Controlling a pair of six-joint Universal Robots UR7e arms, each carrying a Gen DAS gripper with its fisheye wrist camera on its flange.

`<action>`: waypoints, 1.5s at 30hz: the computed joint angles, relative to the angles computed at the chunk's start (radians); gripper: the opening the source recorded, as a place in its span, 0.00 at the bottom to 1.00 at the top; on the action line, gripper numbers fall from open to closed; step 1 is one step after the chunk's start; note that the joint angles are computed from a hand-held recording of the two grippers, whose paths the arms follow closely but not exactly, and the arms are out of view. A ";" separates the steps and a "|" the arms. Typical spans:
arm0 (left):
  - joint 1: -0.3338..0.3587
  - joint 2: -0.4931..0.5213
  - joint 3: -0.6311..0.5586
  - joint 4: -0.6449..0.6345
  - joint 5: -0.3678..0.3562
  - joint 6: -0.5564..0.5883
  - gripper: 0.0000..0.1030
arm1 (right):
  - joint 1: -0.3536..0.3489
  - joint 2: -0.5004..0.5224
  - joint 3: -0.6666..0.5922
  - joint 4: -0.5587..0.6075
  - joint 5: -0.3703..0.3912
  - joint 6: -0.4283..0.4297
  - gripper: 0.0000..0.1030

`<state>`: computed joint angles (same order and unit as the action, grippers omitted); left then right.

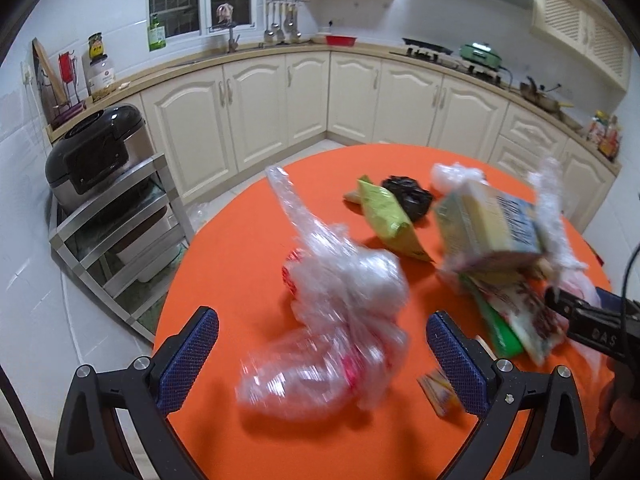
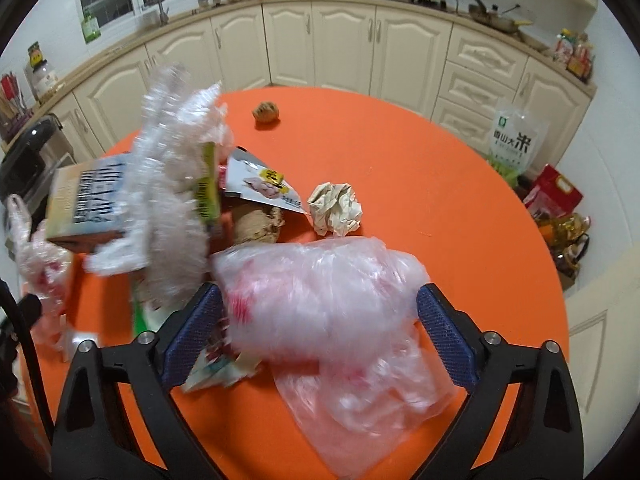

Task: Collect trash
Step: 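Grasp a clear plastic bag with the left tool while the right tool grasps a pink-printed bag, then carry both held bags to the blue bin and release them inside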

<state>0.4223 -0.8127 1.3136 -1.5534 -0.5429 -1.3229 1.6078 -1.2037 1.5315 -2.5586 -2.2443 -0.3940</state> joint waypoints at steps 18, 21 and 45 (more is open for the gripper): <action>0.093 0.019 0.066 -0.376 -0.055 0.314 0.50 | -0.050 -0.067 0.024 0.012 0.158 -0.013 0.79; 0.071 -0.014 0.109 -0.368 -0.052 0.288 0.50 | -0.069 -0.106 0.037 0.041 0.201 0.021 0.79; -0.199 0.103 0.049 -0.664 -0.142 0.609 0.50 | -0.212 -0.537 0.202 0.007 0.452 0.057 0.78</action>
<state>0.2232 -0.7101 1.3624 -2.2173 -0.6846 -0.7138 1.3957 -1.7410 1.7333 -2.5520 -1.7918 -0.3372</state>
